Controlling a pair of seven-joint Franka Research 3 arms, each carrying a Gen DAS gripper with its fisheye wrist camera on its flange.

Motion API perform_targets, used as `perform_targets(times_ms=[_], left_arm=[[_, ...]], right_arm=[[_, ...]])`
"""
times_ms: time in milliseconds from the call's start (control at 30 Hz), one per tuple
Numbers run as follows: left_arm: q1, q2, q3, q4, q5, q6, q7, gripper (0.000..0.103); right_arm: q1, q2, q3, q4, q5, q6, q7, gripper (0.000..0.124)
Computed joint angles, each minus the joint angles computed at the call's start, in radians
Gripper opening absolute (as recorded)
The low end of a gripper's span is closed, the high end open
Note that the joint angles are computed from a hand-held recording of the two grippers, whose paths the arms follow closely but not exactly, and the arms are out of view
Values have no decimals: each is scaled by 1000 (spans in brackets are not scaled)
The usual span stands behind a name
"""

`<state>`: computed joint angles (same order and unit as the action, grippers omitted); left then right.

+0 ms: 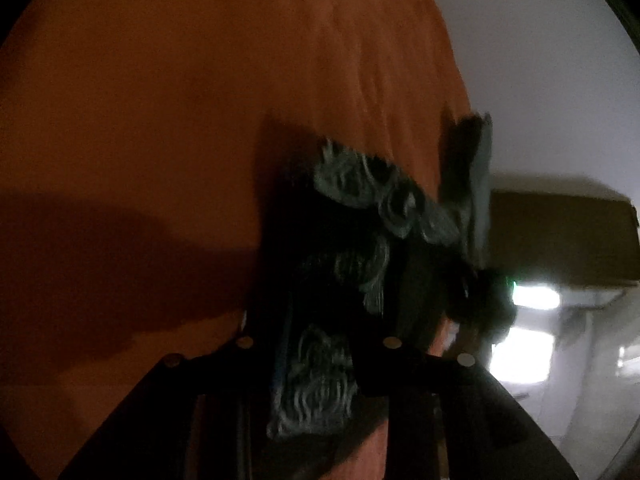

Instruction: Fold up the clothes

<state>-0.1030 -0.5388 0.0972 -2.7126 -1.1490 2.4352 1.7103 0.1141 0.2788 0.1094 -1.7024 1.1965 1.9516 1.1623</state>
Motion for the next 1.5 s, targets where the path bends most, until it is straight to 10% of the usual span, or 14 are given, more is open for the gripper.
perform_targets(times_ms=[133,333,467,633,733,800,967,1167,1500], left_arm=[[-17,8,-10,-7,-87,90,54,29],[23,-69,-6,-48,19,43,10,29],[108,-146,-72,-90,260,121,-159,38],[-4,-25,70,-22,205,96,-95,82],[-2,30,37,21,236,106,-98,82],[-54,5,75,17,112,152,15,81],[-37,-54,66,20,17,272,110,70],[48,-11,110,79,240,-8,-84,71],[14,14,43,70,204,-10,49,70]], right_arm=[[7,-32,0,-108,118,118,-20,15],[9,-54,-13,-77,25,74,18,71],[52,-122,-21,-97,-133,139,-48,71],[115,-53,-7,-15,-344,105,35,68],[114,-24,3,-16,-299,148,48,20],[101,-33,12,-42,-227,184,28,13],[94,-43,-5,-69,-226,230,60,18],[60,-49,-8,-24,-218,154,88,65],[73,-58,-18,-32,-309,94,40,46]])
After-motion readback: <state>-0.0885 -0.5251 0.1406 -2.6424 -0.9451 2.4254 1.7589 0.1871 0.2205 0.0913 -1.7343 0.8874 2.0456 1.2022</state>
